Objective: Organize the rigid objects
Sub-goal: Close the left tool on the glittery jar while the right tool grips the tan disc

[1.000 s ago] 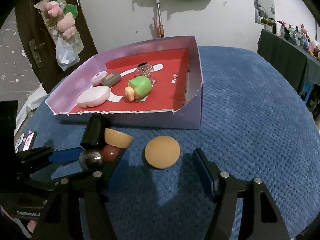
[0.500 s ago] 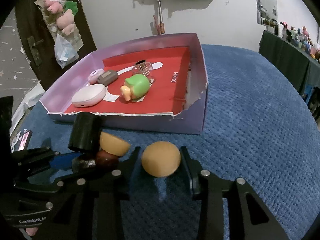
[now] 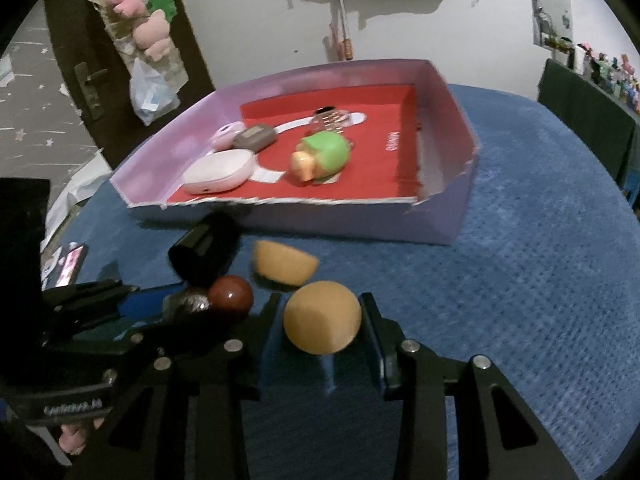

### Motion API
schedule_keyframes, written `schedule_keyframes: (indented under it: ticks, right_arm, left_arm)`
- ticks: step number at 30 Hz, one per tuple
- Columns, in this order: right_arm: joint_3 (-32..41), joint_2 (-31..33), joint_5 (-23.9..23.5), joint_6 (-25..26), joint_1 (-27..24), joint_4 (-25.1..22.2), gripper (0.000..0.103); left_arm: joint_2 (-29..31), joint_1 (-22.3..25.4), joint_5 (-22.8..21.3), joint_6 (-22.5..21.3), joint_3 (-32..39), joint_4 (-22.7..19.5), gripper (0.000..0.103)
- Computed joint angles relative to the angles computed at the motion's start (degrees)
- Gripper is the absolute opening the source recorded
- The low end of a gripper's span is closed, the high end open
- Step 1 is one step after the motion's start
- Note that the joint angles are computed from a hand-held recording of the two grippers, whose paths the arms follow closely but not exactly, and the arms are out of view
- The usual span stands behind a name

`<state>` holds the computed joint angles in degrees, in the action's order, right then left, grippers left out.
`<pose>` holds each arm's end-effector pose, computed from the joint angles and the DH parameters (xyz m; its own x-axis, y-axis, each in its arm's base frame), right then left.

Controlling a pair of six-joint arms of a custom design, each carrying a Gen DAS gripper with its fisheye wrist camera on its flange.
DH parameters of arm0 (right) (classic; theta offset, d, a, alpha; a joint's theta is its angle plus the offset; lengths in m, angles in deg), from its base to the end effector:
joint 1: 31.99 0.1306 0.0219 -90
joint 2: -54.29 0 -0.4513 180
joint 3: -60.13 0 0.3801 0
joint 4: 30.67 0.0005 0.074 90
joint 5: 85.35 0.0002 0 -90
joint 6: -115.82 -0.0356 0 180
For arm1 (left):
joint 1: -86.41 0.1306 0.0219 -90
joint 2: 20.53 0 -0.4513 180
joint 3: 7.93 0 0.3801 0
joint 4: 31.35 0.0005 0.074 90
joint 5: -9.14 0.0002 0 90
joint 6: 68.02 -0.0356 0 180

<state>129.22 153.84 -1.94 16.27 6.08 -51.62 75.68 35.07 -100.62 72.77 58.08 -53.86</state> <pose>0.3855 0.3065 0.2974 -0.7178 -0.3529 -0.6002 -0.5575 0.8077 0.1919 0.2990 -0.3553 0.3024 -0.7845 -0.1867 -0.5914 -0.0014 0.9541 -0.2994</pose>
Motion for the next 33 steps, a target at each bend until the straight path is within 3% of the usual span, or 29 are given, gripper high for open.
schedule_keyframes:
  ticks: [11,33]
  right_arm:
    - [0.8,0.2,-1.6,0.6,3.1,-0.4,0.039]
    - [0.1,-1.8,-3.3,0.2,3.2,1.2,0.039]
  left_arm:
    - [-5.5,0.4,-3.3,6.2,-6.1,-1.3,0.035]
    - [-7.6,-1.8,-7.6,6.2,-5.0,-3.7,0.035]
